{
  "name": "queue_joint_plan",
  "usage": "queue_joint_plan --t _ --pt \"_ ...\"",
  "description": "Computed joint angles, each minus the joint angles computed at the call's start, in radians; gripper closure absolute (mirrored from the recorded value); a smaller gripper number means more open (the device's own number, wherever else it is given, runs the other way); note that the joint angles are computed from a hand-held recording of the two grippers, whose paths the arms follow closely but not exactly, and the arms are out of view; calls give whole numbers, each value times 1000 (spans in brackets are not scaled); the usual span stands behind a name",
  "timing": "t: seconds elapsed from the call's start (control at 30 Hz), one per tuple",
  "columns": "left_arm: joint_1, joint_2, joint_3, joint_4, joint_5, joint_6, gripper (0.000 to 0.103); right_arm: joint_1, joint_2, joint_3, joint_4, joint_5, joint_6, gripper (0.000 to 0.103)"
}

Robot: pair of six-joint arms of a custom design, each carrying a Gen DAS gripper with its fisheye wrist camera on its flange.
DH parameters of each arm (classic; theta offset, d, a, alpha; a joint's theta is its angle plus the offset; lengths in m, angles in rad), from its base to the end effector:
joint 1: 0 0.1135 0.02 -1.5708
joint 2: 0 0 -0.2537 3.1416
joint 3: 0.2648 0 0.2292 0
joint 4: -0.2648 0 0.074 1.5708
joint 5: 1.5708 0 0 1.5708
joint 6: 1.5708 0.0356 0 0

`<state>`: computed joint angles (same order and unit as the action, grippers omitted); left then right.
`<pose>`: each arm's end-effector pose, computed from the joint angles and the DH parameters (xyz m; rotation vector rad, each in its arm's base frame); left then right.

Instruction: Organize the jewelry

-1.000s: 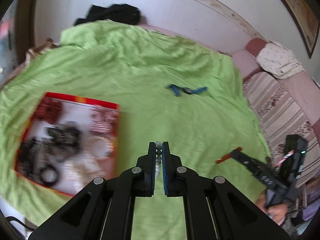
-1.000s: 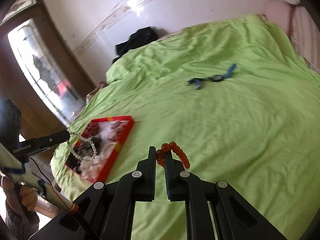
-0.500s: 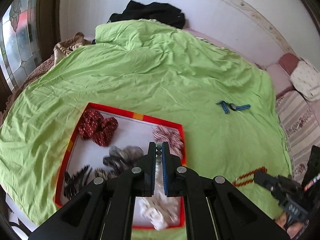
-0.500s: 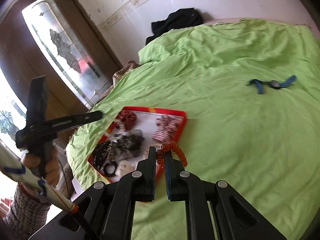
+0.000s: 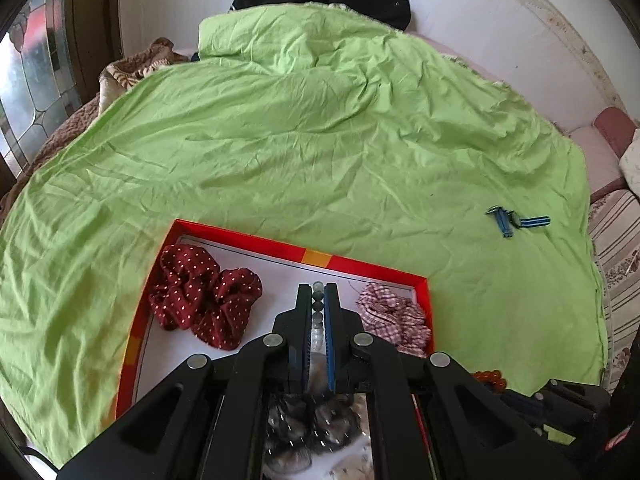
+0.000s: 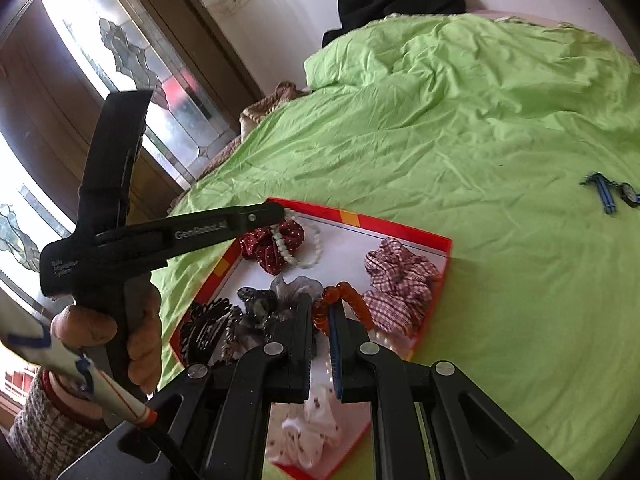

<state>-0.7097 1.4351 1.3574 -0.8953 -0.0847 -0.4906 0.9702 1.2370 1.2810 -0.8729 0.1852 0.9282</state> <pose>0.2087 -0.1753 0.3170 0.2485 2.5670 -0.3586 0.1348 0.1851 0.3425 0.0376 2.4892 0.6521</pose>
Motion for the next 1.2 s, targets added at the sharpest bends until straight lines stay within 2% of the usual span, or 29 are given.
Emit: queue_joint_plan --t 0.13,0.37,0.7,0.93,1.0,1.03,1.07,1.1,1.2 --pt "40 51 -17 27 11 17 98 -51 73 -15 76 -66 -41 94" --pt "124 112 -60 91 56 35 98 -104 195 -19 159 -121 -90 94" --pt "138 168 -85 134 64 53 98 -155 243 -69 233 -168 -95 94" --pt "119 151 -101 142 30 41 98 -152 267 -78 249 -189 -97 93" --pt "119 126 -114 148 36 29 98 -142 261 -70 237 -182 -98 82" --pt "120 112 -123 151 44 25 97 -137 254 -67 230 -173 -99 72" --pt "127 89 -135 157 71 25 97 -131 240 -64 219 -159 -97 69" --pt "130 74 -142 160 86 23 96 -124 218 -59 204 -146 -93 69" --pt "125 13 -157 152 104 9 82 -114 139 -61 172 -127 -69 68"
